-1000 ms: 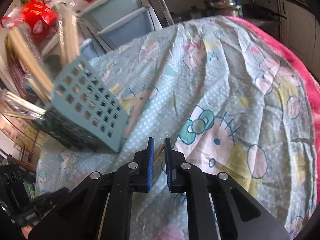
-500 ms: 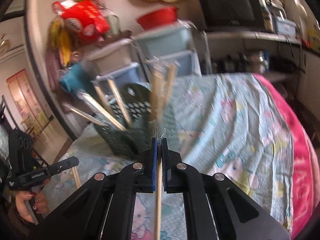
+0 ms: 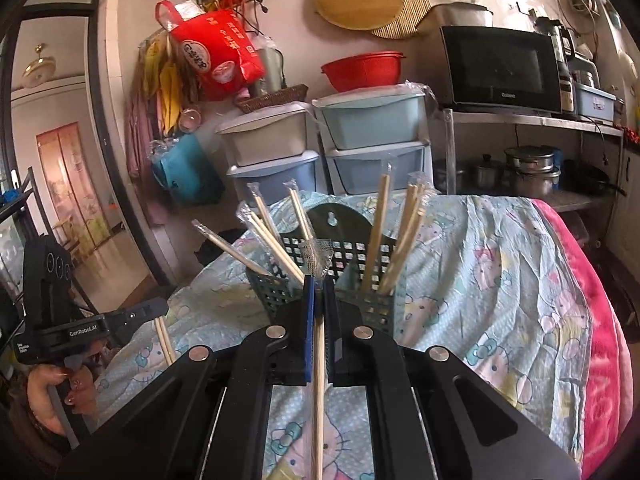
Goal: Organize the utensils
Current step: 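Lift both held chopsticks upright and carry them above the green caddy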
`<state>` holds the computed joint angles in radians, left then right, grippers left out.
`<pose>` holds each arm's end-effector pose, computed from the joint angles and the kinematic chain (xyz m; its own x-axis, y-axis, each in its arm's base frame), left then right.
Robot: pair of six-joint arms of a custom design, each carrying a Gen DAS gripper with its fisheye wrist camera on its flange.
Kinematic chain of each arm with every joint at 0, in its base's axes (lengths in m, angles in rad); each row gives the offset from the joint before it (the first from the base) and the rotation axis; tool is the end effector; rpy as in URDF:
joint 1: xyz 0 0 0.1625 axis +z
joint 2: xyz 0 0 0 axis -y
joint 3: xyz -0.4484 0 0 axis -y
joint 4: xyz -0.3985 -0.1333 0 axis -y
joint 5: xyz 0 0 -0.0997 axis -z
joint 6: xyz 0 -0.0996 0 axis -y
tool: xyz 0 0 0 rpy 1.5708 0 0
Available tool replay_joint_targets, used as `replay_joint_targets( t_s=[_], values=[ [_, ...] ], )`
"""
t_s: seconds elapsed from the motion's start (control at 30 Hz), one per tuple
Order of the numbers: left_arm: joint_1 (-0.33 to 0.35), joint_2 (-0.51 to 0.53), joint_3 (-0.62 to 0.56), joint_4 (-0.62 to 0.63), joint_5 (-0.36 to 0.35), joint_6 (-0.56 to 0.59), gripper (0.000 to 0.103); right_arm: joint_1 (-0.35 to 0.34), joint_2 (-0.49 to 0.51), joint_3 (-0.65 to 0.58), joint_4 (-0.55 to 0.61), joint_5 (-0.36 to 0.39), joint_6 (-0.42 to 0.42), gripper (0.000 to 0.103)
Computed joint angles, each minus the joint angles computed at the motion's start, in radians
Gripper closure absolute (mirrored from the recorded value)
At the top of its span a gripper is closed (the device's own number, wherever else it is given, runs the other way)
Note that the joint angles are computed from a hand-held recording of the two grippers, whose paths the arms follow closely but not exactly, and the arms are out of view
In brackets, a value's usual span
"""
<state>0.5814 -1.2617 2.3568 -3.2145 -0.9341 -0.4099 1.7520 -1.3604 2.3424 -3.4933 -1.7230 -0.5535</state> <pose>-0.2668 -0.4057 0.2191 -0.9268 0.2734 -0.2574 0.3748 0.6297 -0.6805 0.1979 -0.4245 0.2921 -0.7900 -0.3538 0.5007 -0.6130 0.4629 -0.6403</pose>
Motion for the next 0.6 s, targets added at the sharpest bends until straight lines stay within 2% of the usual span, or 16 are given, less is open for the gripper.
replay_joint_targets(
  t_s=[0.6],
  values=[
    [-0.025,-0.018,-0.038,0.008,-0.001,0.063,0.099,0.075,0.021,-0.02,-0.028,0.003,-0.021,0.099]
  ],
)
